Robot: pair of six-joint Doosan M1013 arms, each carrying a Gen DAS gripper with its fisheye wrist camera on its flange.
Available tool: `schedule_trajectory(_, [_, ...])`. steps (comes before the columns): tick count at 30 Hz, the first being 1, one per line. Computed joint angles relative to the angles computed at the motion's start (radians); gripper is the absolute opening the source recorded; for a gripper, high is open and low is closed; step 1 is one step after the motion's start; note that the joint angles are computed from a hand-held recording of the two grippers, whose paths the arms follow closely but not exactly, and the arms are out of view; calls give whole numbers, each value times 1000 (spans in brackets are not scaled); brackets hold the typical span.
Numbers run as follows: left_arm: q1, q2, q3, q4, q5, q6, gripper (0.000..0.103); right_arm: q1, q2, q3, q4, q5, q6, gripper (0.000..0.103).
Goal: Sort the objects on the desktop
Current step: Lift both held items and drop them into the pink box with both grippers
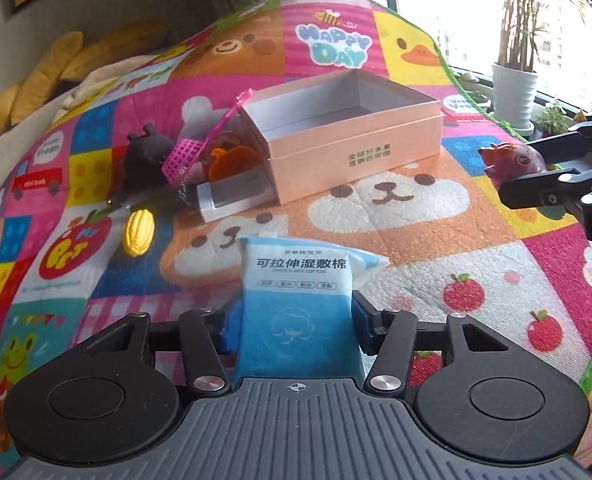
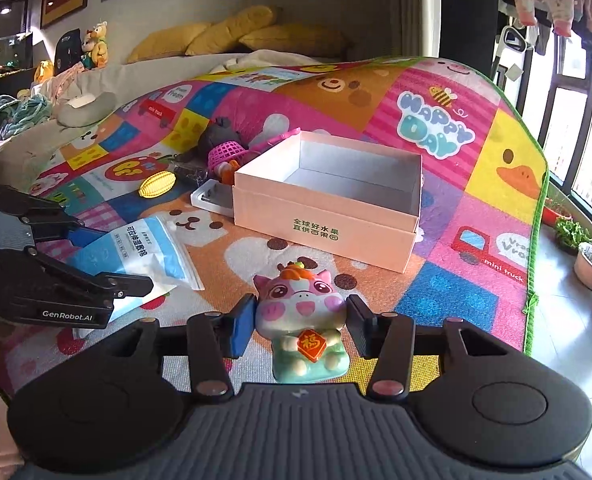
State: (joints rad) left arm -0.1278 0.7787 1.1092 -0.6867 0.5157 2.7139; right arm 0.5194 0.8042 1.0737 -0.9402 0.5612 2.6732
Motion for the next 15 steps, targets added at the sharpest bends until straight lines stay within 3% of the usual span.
schedule_trajectory(4, [8, -46, 61, -212, -27, 231, 58, 9, -19, 25, -81, 6, 70, 48])
schedule_trajectory(9, [9, -78, 79, -558, -49, 534, 58, 21, -46, 47, -284, 52, 228, 48])
schedule_trajectory(13, [-7, -54, 14, -689, -48, 622, 58, 13, -65, 47, -444, 82, 378, 48])
schedule_trajectory(15, [-18, -19, -62, -648, -30, 551, 58, -3, -65, 23, -475, 67, 423, 48])
